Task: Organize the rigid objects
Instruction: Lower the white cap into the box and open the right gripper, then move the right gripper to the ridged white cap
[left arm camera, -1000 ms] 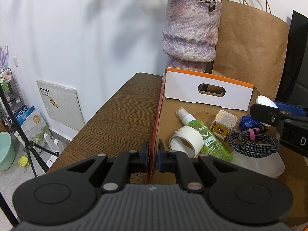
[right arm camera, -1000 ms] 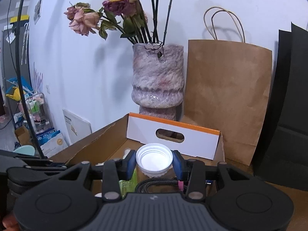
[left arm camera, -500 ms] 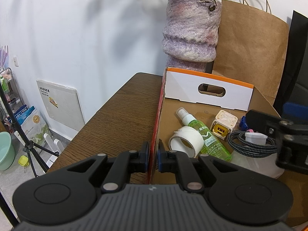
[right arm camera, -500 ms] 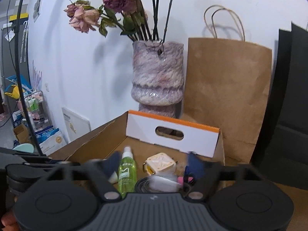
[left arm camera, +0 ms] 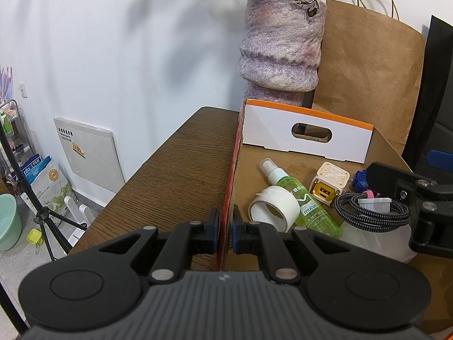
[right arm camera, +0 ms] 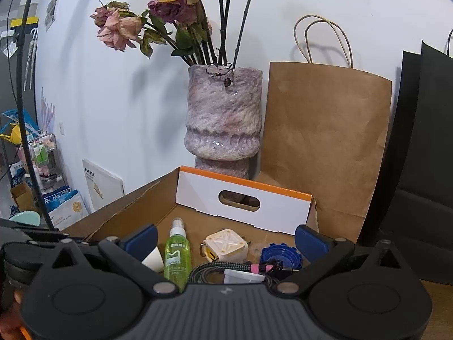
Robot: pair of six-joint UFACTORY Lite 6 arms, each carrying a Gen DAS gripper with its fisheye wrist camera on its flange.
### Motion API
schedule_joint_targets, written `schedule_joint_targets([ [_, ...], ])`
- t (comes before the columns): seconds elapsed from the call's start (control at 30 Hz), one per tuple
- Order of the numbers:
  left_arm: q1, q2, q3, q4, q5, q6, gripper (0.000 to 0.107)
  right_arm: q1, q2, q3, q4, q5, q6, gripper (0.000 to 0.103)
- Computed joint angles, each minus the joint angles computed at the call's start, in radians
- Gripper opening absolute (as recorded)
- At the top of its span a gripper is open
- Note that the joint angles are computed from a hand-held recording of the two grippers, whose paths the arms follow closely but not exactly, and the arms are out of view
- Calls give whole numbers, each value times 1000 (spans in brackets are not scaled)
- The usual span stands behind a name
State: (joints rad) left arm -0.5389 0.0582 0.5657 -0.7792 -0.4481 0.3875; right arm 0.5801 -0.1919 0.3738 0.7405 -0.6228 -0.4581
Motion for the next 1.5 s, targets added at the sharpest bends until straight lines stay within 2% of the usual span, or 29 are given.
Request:
schedule_joint_targets([
  [0.23,0,0,0,1,0,-1,10,1,-21,-11,26,-11,-29,103],
  [0.37,0,0,0,0,0,0,10,-48,-114,-50,12,14,-38,103],
  [0.63,0,0,0,0,0,0,10,-297,-285,-117,-65,104,-13,103],
  [0.73,0,0,0,0,0,0,10,-422,-286,-127,-185,143,75,103],
  [0.9,0,0,0,0,0,0,10,-574,-175,-117,-374,134,201,103],
  [1.0,0,0,0,0,0,0,10,-623,-81,-100,-426,109,215,103],
  [1.5,0,0,0,-1,0,1,10,-731,275,-23,-665,-9,378,103],
])
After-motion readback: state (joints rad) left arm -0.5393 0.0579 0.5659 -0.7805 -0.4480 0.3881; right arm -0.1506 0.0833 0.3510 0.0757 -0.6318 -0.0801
